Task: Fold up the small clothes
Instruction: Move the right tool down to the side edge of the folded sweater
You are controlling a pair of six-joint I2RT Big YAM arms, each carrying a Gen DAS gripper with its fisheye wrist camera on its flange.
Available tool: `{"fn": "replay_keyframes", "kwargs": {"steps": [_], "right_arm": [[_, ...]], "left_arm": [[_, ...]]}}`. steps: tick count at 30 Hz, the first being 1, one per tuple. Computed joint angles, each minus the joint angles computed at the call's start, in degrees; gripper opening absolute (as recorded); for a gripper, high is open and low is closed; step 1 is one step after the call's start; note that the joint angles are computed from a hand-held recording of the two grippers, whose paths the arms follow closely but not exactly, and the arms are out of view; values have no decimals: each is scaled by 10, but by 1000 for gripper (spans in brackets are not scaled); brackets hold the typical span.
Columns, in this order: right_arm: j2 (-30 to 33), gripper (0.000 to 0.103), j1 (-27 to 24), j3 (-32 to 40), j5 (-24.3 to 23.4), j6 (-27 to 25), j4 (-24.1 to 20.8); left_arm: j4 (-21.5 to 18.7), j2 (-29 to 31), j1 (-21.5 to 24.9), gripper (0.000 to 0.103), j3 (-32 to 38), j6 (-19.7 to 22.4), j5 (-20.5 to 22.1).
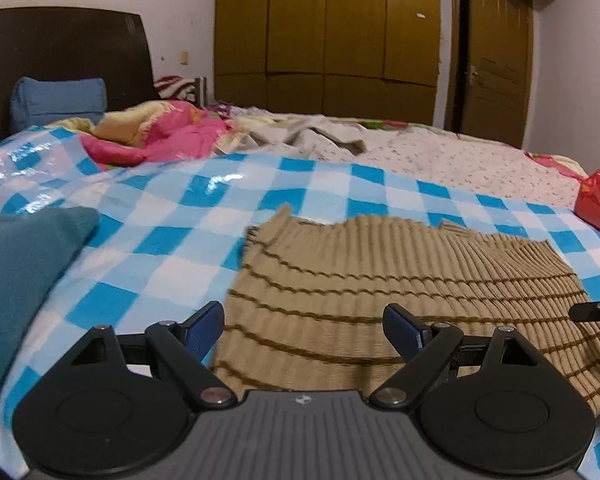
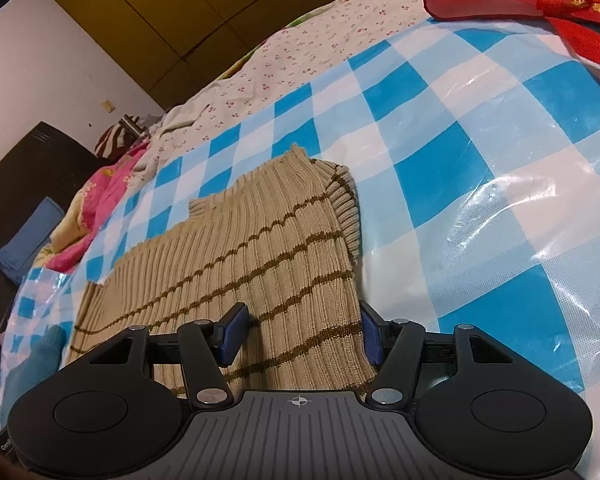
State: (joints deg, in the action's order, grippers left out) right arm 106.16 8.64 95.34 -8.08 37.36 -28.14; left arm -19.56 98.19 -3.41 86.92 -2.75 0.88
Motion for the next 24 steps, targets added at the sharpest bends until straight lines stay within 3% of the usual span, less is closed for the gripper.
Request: {"fn": "replay_keyframes", "kwargs": {"steps": [4,12,19,24], "right_arm": [[-4,58,-2,-6,-8,4,7],[-16,58,-14,-29,-60,7,23],[-3,58,-17,-26,-76,51,56],[-12,56,-21,-25,-71,24,25]], "left_arm": [[-29,19,-6,96,13,9,-5],[-11,17,-6,99,-5,7,-1],[3,15,-7,100,-17,16,-3],[7,16,-4,101,-19,12,10]]}}
